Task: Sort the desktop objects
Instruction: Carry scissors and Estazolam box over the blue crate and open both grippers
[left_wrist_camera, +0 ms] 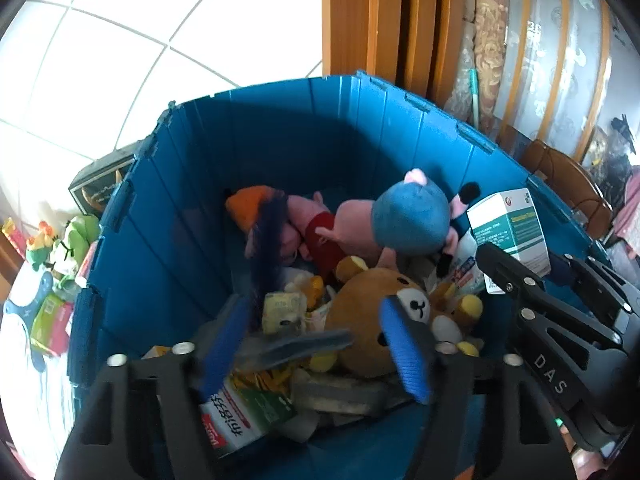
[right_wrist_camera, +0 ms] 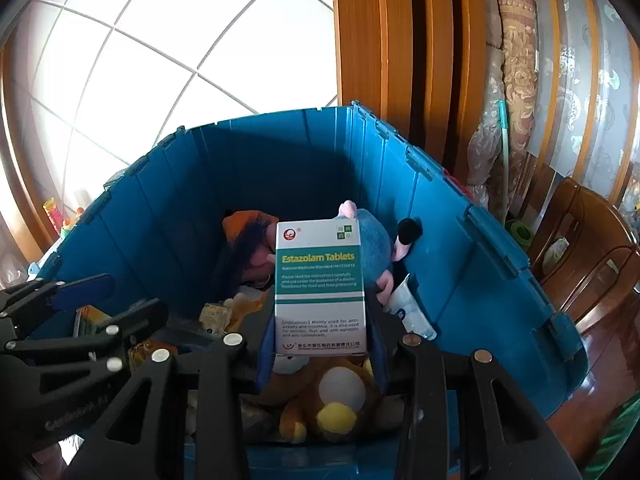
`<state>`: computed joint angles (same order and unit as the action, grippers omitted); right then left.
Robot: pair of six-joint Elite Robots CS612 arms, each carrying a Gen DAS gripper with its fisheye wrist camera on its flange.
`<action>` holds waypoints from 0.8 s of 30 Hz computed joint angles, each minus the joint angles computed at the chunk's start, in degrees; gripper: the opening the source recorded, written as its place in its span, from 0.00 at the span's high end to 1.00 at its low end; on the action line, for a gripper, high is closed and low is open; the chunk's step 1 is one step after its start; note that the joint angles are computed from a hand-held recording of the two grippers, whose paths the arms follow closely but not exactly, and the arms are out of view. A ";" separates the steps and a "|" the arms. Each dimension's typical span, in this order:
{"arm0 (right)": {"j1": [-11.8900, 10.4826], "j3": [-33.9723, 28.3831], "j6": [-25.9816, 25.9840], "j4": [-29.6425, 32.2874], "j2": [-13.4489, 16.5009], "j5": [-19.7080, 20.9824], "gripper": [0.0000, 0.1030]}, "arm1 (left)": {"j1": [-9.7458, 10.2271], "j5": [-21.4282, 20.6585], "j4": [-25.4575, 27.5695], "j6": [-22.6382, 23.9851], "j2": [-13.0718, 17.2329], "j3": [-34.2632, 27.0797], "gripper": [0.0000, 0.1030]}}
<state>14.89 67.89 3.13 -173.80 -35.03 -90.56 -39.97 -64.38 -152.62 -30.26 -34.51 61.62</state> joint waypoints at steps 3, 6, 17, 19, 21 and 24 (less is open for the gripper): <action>-0.03 0.07 0.13 -0.22 -0.13 -0.47 0.64 | 0.04 0.17 0.09 -0.54 -0.19 0.29 0.25; -0.05 0.21 0.29 -0.43 -0.26 -0.87 0.64 | 0.13 0.34 0.06 -1.13 -0.40 0.66 0.24; 0.26 2.27 0.71 -2.61 -1.46 -2.96 0.25 | 0.10 1.14 -1.59 -2.01 -1.33 2.64 0.21; 0.26 2.91 1.05 -3.27 -1.85 -3.28 0.24 | 0.06 1.38 -2.14 -2.07 -1.64 3.24 0.20; 0.31 3.57 1.29 -3.91 -2.27 -3.65 0.16 | 0.02 1.49 -2.59 -2.28 -1.97 3.86 0.20; 0.38 4.57 1.55 -4.86 -2.88 -3.87 0.07 | -0.05 1.49 -3.67 -2.46 -2.60 5.07 0.19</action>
